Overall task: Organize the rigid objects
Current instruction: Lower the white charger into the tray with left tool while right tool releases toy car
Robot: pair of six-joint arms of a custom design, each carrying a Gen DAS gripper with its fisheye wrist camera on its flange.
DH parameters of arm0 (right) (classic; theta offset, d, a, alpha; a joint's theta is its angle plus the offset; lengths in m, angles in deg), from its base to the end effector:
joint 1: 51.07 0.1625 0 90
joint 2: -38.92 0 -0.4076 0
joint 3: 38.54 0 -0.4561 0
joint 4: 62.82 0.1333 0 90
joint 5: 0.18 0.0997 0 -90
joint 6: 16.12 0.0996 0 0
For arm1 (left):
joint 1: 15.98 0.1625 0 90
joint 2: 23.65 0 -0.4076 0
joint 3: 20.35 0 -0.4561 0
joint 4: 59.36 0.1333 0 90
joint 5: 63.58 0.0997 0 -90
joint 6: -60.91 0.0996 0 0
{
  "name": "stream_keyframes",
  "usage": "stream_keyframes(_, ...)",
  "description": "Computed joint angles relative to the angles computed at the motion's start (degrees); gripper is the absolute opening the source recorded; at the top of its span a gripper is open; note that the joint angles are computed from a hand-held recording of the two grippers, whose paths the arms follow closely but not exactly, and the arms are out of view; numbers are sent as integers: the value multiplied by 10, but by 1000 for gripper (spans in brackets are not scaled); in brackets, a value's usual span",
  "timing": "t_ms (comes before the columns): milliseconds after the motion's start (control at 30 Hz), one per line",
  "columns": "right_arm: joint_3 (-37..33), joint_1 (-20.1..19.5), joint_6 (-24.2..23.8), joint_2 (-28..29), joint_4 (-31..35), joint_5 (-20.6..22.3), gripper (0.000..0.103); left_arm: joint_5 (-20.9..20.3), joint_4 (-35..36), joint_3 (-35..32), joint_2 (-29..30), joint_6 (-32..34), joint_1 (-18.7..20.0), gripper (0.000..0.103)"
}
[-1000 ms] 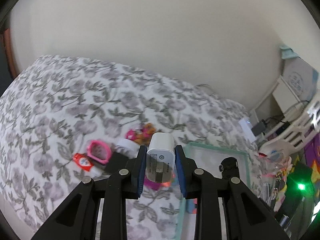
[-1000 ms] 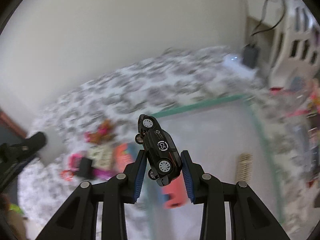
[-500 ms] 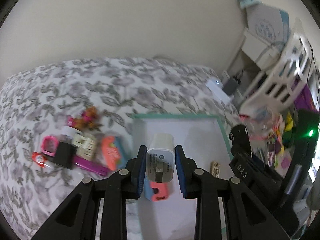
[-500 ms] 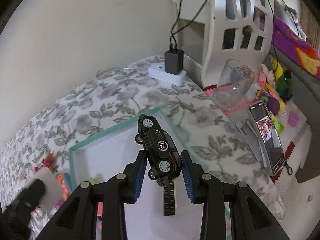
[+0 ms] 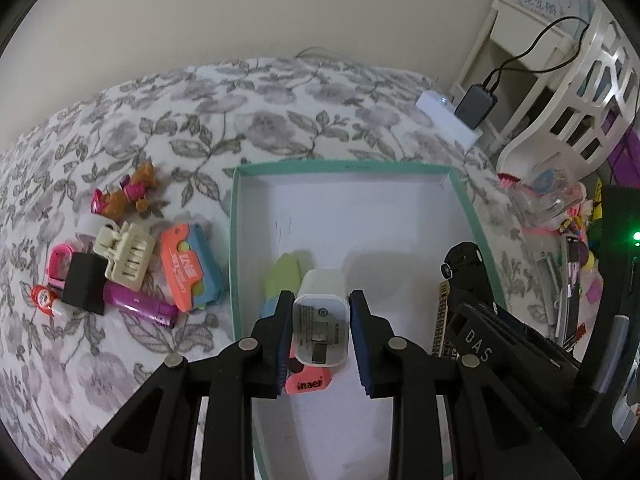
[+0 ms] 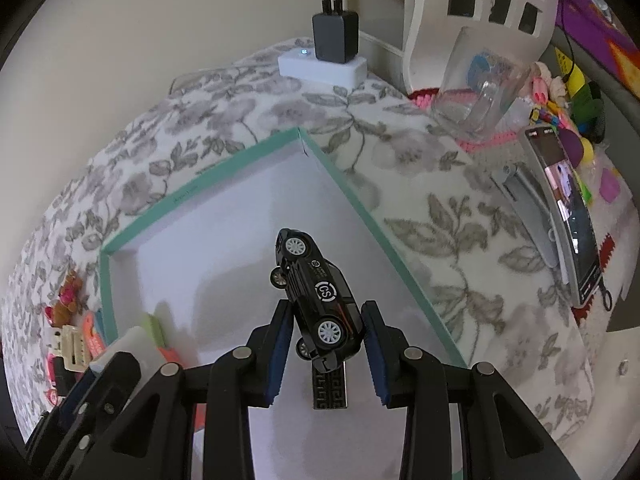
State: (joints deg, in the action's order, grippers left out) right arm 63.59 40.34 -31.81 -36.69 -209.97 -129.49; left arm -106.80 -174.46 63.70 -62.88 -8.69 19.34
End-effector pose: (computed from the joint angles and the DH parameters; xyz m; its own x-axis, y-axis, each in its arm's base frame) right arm 0.0858 -0.6325 0.3381 -0.7466 0.0597 0.6626 -0.2317 0.9103 -0.3431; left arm -0.4604 -0.5785 0.0009 -0.7880 -0.2658 -0.5554 0.0847 0.8467 -0.5254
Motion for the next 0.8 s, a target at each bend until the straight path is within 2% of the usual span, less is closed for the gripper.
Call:
stream_keyframes(100,-1,-3,10,2,17,-2,38,2,19,-7,4,-4,1,28)
stream_keyframes(233,-4,-6,15,5,36,-3,37,-20,18,-4,2,-13,7,28)
stream_keyframes(400,-5,-9,22,8,55,-10,37,-14,67,-20,10,-24,6,28)
stream_keyframes(667,-5,-5,19,10,48,-19,38,-28,56,-12,3,-28,8,29)
stream_keyframes(800,-8,-1,24,7,47,-12,41,-26,44,-4,-6,-33,7,39)
